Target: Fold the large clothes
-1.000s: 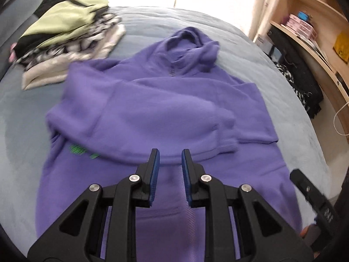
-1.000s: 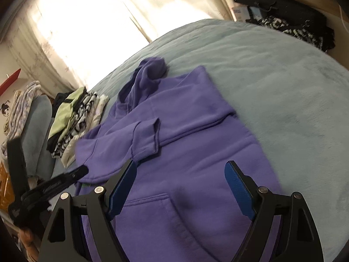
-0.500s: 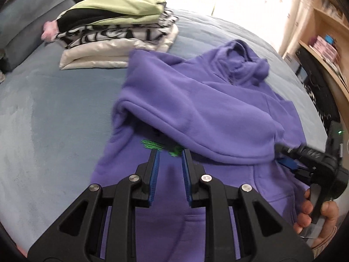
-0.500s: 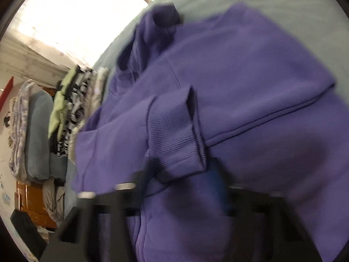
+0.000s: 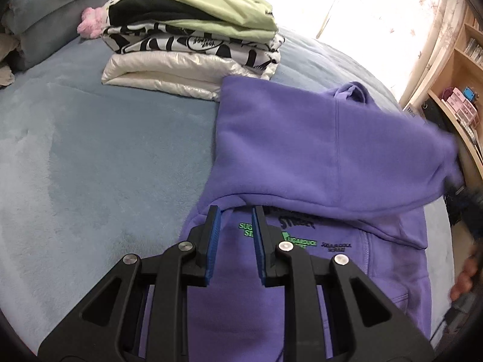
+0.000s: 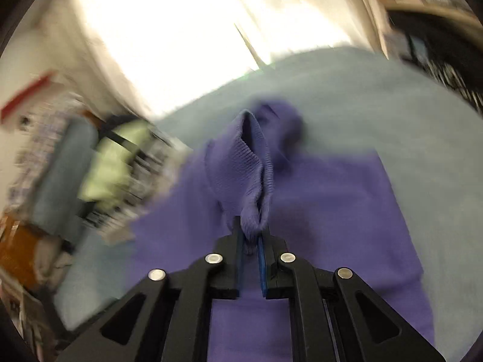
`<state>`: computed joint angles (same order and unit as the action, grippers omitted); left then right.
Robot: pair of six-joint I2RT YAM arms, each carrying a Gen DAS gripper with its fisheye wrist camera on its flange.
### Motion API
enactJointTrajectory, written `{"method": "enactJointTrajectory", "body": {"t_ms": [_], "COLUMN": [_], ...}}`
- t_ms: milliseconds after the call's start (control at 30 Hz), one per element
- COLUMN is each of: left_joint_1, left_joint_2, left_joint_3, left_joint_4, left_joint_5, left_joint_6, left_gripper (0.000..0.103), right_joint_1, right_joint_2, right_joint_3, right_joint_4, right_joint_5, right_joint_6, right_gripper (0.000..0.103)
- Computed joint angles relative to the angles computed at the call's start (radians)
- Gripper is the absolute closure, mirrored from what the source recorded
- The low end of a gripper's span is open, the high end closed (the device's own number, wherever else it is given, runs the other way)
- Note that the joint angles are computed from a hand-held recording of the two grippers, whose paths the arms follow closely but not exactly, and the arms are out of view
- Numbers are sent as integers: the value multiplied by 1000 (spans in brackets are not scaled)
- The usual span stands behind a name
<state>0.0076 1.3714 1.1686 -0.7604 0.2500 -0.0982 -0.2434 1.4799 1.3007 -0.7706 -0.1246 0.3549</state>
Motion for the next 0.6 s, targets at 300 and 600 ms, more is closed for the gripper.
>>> {"method": "enactJointTrajectory", "body": {"t_ms": [300,600], "left_joint_1": [45,55], "left_joint_2": [342,793], "left_joint_3": [309,810], "left_joint_4": [-87,-249], "left_joint_5": [81,207], "left_joint_6": [69,72], "left_gripper": [85,65], "right_joint_1": [-59,-76], "right_joint_2": [-21,301], "right_joint_3": [-121,173], "right_joint_4": [107,134], "right_joint_5": [-91,-96], "right_joint_6": [-38,-110], "right_gripper": [24,23]}}
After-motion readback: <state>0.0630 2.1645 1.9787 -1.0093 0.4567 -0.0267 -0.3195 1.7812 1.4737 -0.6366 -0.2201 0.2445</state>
